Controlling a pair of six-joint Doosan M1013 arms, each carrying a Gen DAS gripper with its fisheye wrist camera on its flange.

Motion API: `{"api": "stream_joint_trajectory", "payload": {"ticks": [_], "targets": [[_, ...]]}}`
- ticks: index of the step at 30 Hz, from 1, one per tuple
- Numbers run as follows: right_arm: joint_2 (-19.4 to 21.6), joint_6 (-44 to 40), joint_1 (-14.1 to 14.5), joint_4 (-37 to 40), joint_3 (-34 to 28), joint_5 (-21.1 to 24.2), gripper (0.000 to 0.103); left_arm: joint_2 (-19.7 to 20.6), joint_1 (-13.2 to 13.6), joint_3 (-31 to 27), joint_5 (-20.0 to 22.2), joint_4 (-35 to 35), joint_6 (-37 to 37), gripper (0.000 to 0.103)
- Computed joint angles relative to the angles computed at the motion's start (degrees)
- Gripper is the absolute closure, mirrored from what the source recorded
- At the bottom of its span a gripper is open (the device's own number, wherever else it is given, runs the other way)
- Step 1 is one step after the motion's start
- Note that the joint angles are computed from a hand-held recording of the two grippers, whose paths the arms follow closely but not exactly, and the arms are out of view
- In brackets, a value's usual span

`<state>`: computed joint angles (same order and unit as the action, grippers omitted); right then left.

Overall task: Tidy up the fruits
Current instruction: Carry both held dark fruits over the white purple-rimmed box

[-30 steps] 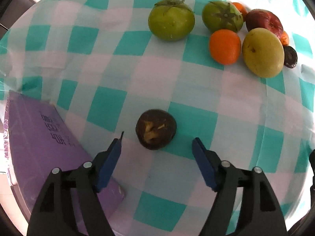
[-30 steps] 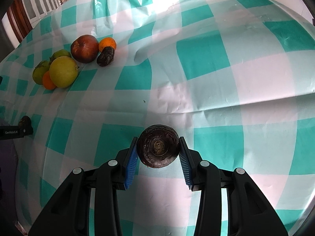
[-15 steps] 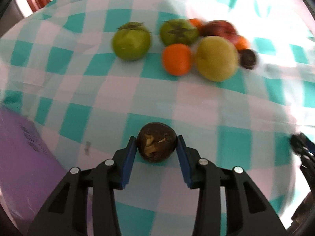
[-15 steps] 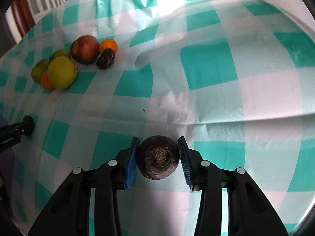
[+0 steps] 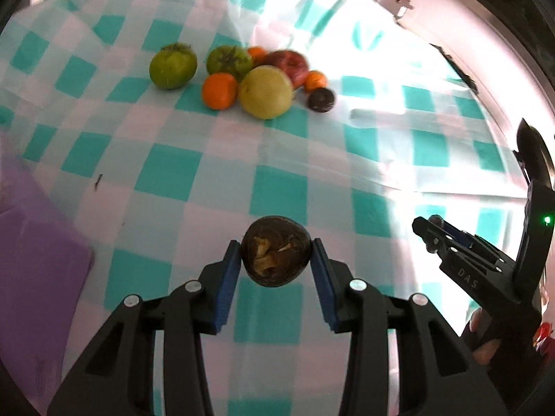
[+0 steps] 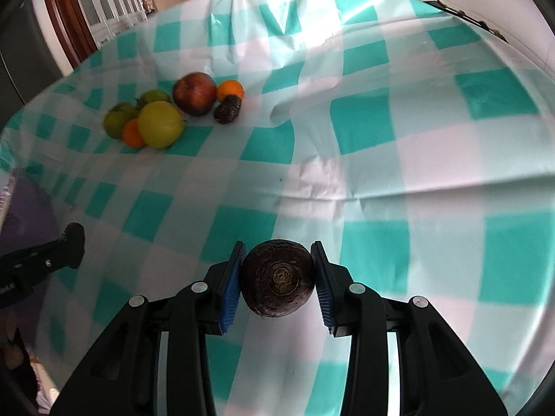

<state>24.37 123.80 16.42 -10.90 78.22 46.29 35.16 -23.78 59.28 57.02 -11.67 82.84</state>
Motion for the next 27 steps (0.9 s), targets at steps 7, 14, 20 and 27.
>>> {"api": "stream_joint_trajectory", "payload": {"ticks": [7, 14, 20, 27], "targets": [[-5.47, -1.46, 1.16, 2.3, 5.54, -3.55, 0.065, -8.86, -2.42, 9.44, -6.64, 5.84, -1.47, 0.062], [-7.85, -5.5, 3.41, 6.15, 7.47, -6.58, 0.065, -15.64, -2.15, 17.13, -9.68, 10.7, -5.88, 0.062], [-7.87, -5.05, 5.36, 3.47, 4.8, -8.72, 0.065, -18.74, 0.47, 19.57, -12.89, 14.53, -11.21, 0.062], [-3.96, -3.7, 8.29, 3.36, -2.4, -8.96, 0.065, -20.28, 5.16, 20.7, -14.15, 14.89, -10.13, 0.061]]}}
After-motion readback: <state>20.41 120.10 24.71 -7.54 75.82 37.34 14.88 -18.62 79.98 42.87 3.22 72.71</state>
